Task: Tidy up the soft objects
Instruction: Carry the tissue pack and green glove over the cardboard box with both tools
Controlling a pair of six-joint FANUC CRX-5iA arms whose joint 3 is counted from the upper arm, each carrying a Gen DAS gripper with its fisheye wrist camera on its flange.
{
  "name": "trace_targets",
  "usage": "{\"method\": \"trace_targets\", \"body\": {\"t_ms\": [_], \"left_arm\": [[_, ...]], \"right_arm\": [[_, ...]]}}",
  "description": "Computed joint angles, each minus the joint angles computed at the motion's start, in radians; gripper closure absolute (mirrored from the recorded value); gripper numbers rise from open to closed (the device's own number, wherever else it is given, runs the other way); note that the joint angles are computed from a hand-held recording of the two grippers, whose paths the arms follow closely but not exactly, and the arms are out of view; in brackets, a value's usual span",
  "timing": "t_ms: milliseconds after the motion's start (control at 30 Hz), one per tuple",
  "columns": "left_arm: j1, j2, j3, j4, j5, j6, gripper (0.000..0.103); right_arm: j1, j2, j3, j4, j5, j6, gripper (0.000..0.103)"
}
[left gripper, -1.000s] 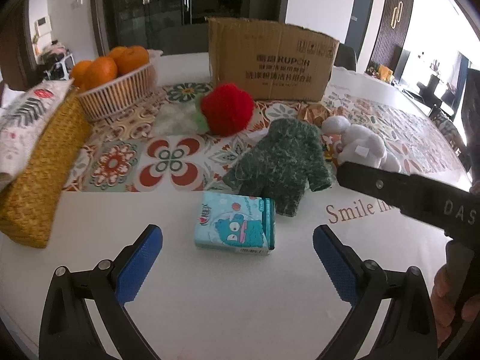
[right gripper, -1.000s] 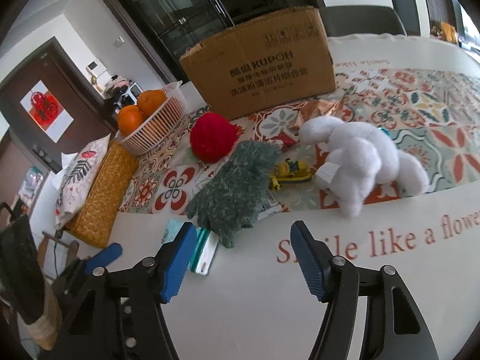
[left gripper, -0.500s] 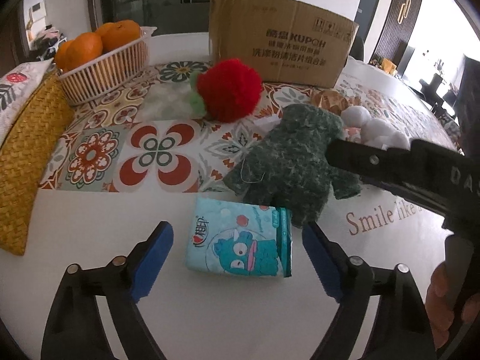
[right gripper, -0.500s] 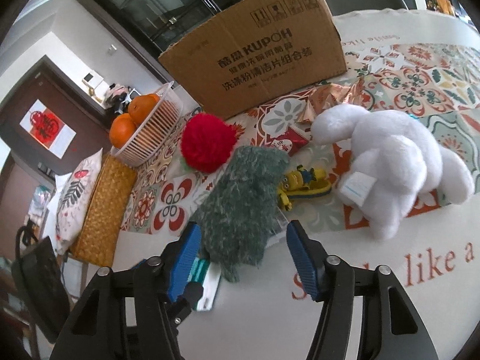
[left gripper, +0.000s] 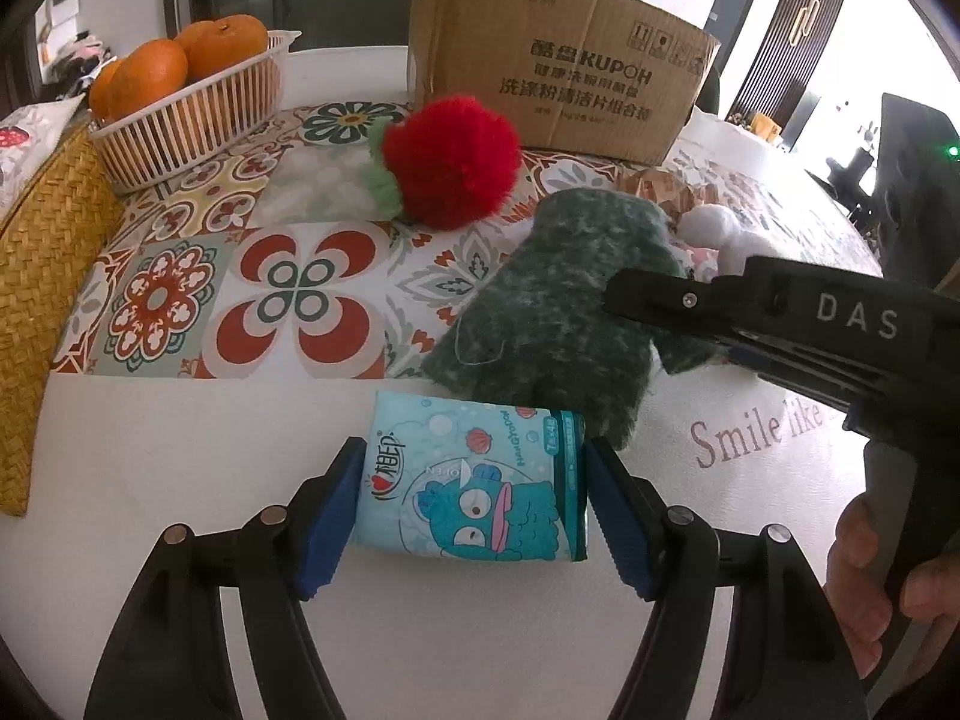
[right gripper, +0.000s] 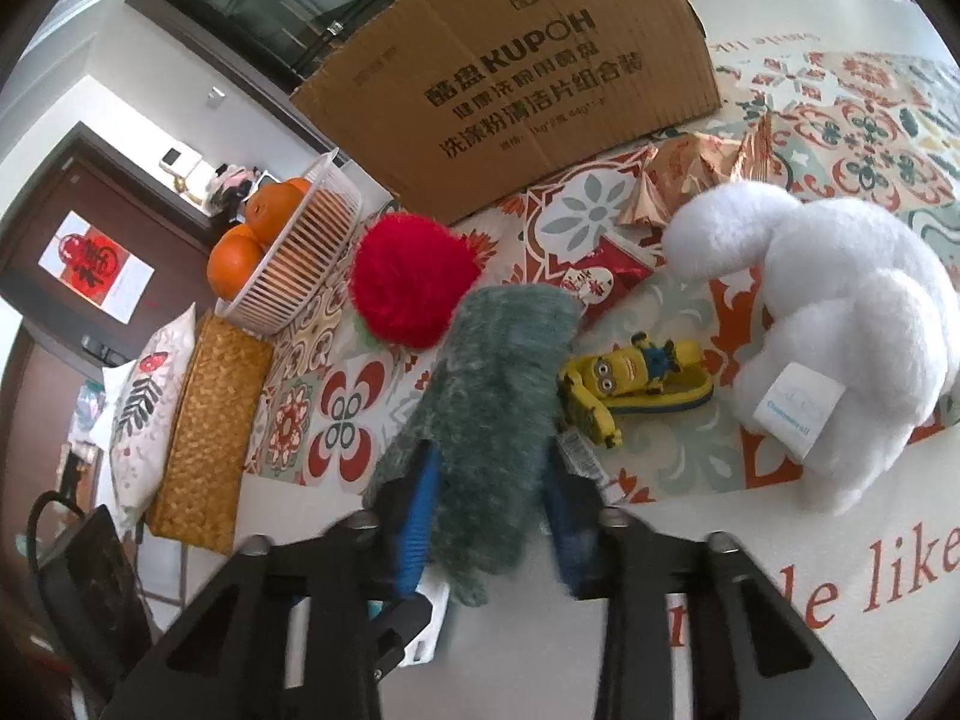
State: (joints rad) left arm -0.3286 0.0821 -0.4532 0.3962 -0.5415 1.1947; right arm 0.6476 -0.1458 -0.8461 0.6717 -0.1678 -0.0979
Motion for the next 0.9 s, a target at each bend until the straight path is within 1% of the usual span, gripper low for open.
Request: {"method": "trace_targets", "body": {"t_ms": [67,233,300,433,533,700,800,900], "left_arm": [[0.004,-0.008,-0.008,0.017,0.003,-0.013,0.032],[0.021,-0.043,-0.026,0.064,0.005,-0.047,0.032],[0.027,-0.058,-0.024,0.063,0.009,-0.046,0.032],[0.038,-0.082,-0.022,0.087,0.018,-0.080,0.032],[0.048,-0.092,-0.015,0.110,0.017,-0.107,0.032],[0.062,-0.103,0.000,0.138,0.005,-0.144,0.032],[0.074,-0.106,0.007,0.181,-0.011,-0.188,0.032],[0.081,-0.106,0.019,0.202,-0.024,-0.222,0.032]], "right_arm": [[0.006,-0.008,0.001,0.008,-0.018,-0.001,0.083],[0.030,-0.027,0.014,0.019,-0.070,-0.008,0.088],[0.040,-0.037,0.015,0.031,-0.091,-0.016,0.089],[0.067,-0.055,0.029,0.030,-0.143,-0.023,0.091],[0.078,-0.068,0.031,0.045,-0.159,-0.045,0.092],[0.105,-0.073,0.065,0.019,-0.222,-0.033,0.093],[0.122,-0.079,0.080,0.035,-0.262,-0.051,0.093],[0.143,-0.084,0.101,0.058,-0.317,-0.068,0.093]]}}
